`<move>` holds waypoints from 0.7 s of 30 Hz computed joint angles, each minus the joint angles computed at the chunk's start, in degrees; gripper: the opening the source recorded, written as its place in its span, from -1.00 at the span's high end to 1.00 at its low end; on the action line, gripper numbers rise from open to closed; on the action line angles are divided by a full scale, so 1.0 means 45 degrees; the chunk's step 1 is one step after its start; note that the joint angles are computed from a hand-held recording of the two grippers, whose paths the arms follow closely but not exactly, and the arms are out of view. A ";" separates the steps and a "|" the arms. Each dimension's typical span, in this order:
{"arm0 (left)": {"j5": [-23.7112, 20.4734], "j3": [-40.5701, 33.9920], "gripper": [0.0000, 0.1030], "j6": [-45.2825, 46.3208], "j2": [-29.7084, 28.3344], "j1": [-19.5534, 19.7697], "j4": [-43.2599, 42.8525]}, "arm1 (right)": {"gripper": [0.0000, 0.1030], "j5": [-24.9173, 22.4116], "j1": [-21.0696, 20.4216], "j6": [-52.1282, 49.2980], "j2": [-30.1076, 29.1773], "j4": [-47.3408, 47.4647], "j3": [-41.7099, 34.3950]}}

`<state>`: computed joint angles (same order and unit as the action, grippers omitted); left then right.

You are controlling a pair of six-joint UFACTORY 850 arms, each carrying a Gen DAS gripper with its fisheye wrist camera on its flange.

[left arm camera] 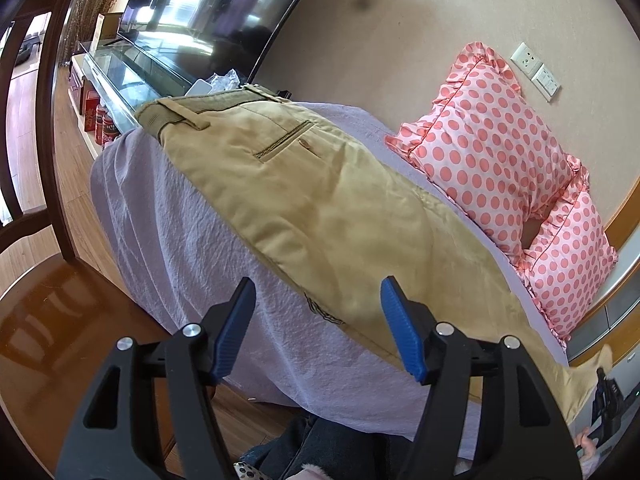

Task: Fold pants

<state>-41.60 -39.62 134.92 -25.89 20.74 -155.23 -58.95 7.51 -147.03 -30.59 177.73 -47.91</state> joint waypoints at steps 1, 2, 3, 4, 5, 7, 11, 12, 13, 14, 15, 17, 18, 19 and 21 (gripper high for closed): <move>-0.0071 0.0069 -0.27 0.0042 0.0016 0.0020 0.0035 | 0.87 -0.0017 0.0352 0.0157 -0.0066 -0.1009 -0.0351; -0.0142 0.0132 -0.28 0.0095 0.0040 0.0017 0.0052 | 0.87 0.0125 0.0757 0.0274 -0.0199 -0.1965 -0.0772; -0.0233 0.0202 -0.30 0.0149 0.0064 0.0013 0.0082 | 0.86 0.0392 0.1166 0.0363 -0.0388 -0.2844 -0.1220; -0.0322 0.0267 -0.33 0.0178 0.0082 0.0026 0.0141 | 0.86 0.0961 0.1642 0.0538 -0.0689 -0.3894 -0.1819; -0.0417 0.0315 -0.34 0.0182 0.0086 0.0045 0.0229 | 0.84 0.1792 0.2047 0.0859 -0.1036 -0.5120 -0.2483; -0.0632 0.0378 -0.38 0.0084 0.0065 0.0124 0.0634 | 0.72 0.4218 0.2977 0.1282 -0.1790 -0.7386 -0.3847; -0.0990 0.0442 -0.50 0.0289 -0.0039 0.0230 0.1370 | -0.19 0.5547 0.3877 0.0439 -0.2259 -0.7916 -0.4142; -0.1016 0.0410 -0.51 0.0370 -0.0093 0.0205 0.1495 | -0.38 0.5273 0.3842 0.0353 -0.2193 -0.7748 -0.3966; -0.1048 0.0351 -0.51 0.0360 -0.0161 0.0184 0.1677 | -0.41 0.4874 0.3721 0.0407 -0.2078 -0.7654 -0.3717; -0.1044 0.0265 -0.52 0.0300 -0.0238 0.0146 0.1886 | -0.44 0.4655 0.3588 0.0541 -0.1979 -0.7643 -0.3600; -0.1027 0.0156 -0.53 0.0227 -0.0334 0.0097 0.2116 | -0.50 0.4587 0.3546 0.0522 -0.1893 -0.7397 -0.3514; -0.0818 -0.0099 -0.53 0.0155 -0.0523 -0.0084 0.2344 | -0.55 0.4570 0.3344 0.0615 -0.1868 -0.7095 -0.3499; -0.0720 -0.0229 -0.54 0.0079 -0.0629 -0.0156 0.2480 | -0.55 0.4585 0.3254 0.0709 -0.1852 -0.6994 -0.3461; -0.0683 -0.0338 -0.54 -0.0015 -0.0737 -0.0199 0.2585 | -0.55 0.4592 0.3220 0.0816 -0.1899 -0.6958 -0.3462; -0.0663 -0.0588 -0.54 -0.0451 -0.0964 -0.0204 0.2970 | -0.55 0.4620 0.3190 0.1063 -0.1995 -0.6993 -0.3498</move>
<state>-44.58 -42.26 132.89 -30.23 19.82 -141.87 -38.16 21.86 -142.25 -39.57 146.26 -63.65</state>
